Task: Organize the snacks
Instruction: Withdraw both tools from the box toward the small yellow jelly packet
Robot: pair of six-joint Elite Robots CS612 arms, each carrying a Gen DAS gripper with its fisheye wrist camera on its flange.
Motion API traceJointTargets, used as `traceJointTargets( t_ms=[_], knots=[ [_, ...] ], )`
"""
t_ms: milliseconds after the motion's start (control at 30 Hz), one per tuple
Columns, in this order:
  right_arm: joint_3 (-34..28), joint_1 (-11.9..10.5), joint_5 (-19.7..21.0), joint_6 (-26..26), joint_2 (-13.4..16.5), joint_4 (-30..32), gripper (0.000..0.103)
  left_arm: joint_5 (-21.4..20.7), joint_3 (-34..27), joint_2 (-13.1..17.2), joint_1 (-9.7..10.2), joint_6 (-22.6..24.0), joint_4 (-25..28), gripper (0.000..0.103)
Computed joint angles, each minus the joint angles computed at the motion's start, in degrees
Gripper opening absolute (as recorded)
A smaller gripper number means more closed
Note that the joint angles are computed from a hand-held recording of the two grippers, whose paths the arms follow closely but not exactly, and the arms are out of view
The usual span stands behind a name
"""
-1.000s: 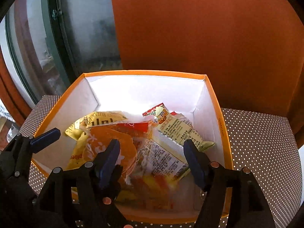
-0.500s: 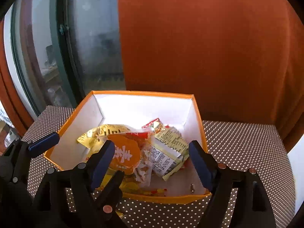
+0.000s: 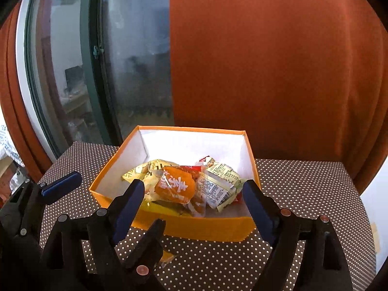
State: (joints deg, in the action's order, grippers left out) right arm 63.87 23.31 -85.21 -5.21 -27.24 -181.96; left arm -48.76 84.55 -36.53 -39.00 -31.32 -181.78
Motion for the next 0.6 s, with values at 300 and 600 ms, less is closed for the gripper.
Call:
traceJointTargets(
  t_ms=[300, 600],
  knots=[
    [5.92, 0.51, -3.40, 2.39, -1.88, -5.92, 0.093, -0.40, 2.86, -0.35, -1.41, 0.80, -3.02, 0.102],
    [7.14, 0.92, -4.65, 2.04, -1.51, -6.17, 0.093, -2.27, 4.15, 0.29, -1.25, -0.59, -3.84, 0.102]
  ],
)
